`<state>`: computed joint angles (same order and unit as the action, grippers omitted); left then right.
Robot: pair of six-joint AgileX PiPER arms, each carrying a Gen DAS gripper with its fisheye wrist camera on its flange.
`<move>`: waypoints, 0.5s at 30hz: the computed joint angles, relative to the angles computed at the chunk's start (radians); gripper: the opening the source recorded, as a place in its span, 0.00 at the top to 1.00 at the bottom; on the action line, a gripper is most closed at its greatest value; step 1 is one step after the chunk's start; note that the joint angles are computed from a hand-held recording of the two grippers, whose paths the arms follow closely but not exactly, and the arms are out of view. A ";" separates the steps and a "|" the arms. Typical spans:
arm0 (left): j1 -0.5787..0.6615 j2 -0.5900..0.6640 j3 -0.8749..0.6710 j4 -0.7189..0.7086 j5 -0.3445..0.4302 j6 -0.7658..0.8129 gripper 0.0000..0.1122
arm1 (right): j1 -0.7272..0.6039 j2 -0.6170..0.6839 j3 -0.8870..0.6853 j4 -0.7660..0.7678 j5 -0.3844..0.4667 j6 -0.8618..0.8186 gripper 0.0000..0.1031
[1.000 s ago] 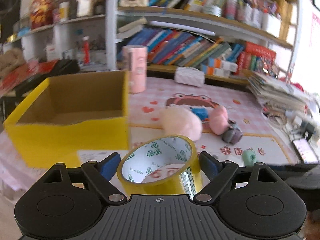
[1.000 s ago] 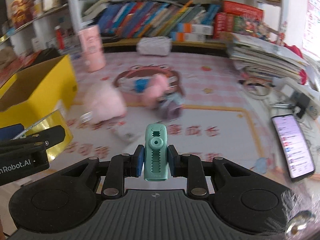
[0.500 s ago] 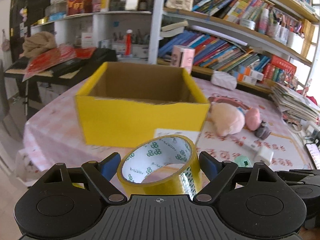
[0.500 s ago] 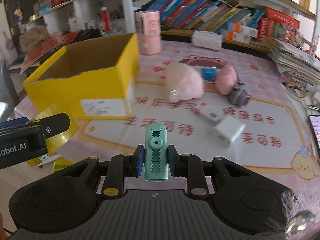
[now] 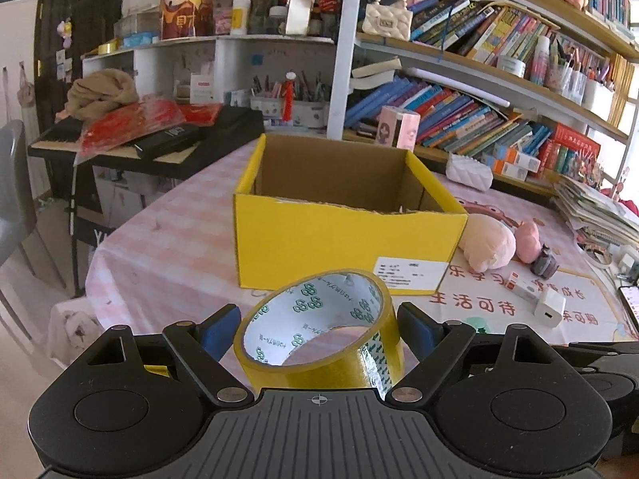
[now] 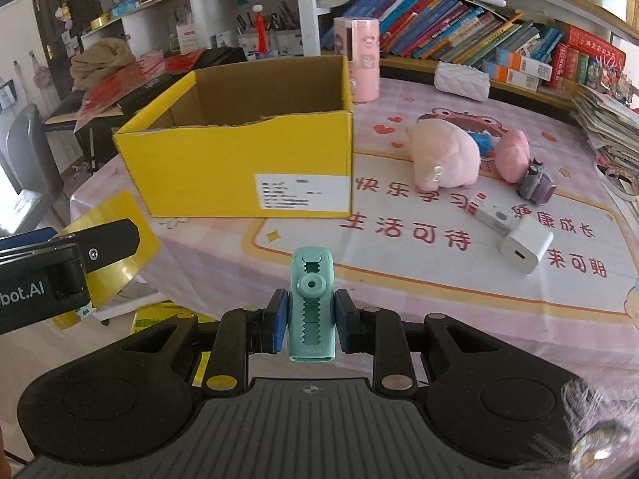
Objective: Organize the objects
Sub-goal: 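Carry the tape roll and green stapler over the yellow cardboard box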
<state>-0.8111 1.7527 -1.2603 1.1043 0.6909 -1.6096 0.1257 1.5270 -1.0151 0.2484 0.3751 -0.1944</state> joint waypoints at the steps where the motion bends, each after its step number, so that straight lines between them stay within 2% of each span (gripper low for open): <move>1: 0.003 -0.006 0.008 0.007 -0.004 -0.003 0.23 | 0.011 -0.002 0.001 -0.022 -0.004 0.026 0.77; 15: 0.042 -0.055 0.062 0.073 -0.068 -0.026 0.23 | 0.097 -0.005 -0.020 -0.241 -0.010 0.270 0.77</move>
<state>-0.7687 1.6976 -1.1987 1.1778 0.6229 -1.6355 0.2224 1.5223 -1.0351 0.0078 0.3650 0.0752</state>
